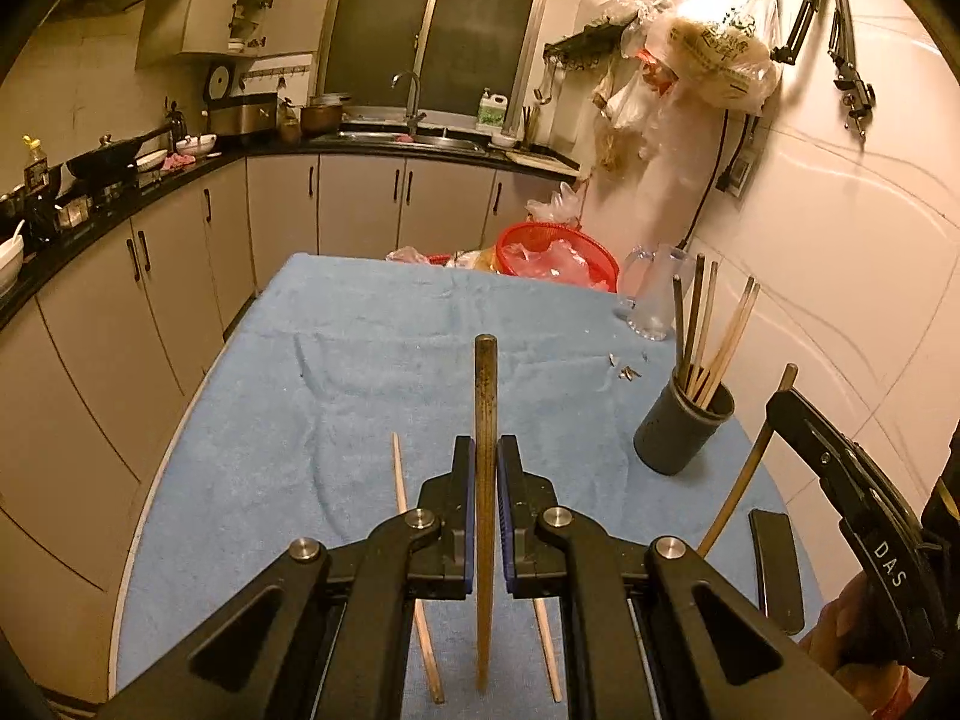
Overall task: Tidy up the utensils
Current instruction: 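Lift the held chopsticks with both grippers and carry them over the black cup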
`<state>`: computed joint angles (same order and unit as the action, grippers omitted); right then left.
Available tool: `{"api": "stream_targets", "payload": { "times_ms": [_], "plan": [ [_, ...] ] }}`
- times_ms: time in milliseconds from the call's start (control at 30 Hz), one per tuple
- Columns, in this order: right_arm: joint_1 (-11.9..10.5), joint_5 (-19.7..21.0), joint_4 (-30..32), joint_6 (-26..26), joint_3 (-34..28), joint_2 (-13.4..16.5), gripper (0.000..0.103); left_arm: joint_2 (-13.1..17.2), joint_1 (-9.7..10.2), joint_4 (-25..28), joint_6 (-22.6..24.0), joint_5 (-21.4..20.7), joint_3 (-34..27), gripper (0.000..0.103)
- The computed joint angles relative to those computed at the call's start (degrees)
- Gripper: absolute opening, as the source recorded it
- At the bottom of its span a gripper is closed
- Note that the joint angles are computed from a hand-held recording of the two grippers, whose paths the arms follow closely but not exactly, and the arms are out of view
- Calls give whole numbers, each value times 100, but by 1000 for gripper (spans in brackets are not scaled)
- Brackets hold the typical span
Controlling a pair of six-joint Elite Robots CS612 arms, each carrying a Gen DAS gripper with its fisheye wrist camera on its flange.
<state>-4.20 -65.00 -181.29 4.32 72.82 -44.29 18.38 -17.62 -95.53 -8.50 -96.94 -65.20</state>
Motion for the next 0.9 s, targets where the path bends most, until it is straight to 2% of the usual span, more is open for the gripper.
{"api": "stream_targets", "payload": {
  "times_ms": [333, 900],
  "plan": [
    [-31, -107, -285, 161, -23, 5, 7, -44, 2, -232, 85, -13, -22, 7],
    [-55, -421, -524, 330, -109, 66, 7, -144, -43, -260, 287, -160, 73, 7]
  ]
}}
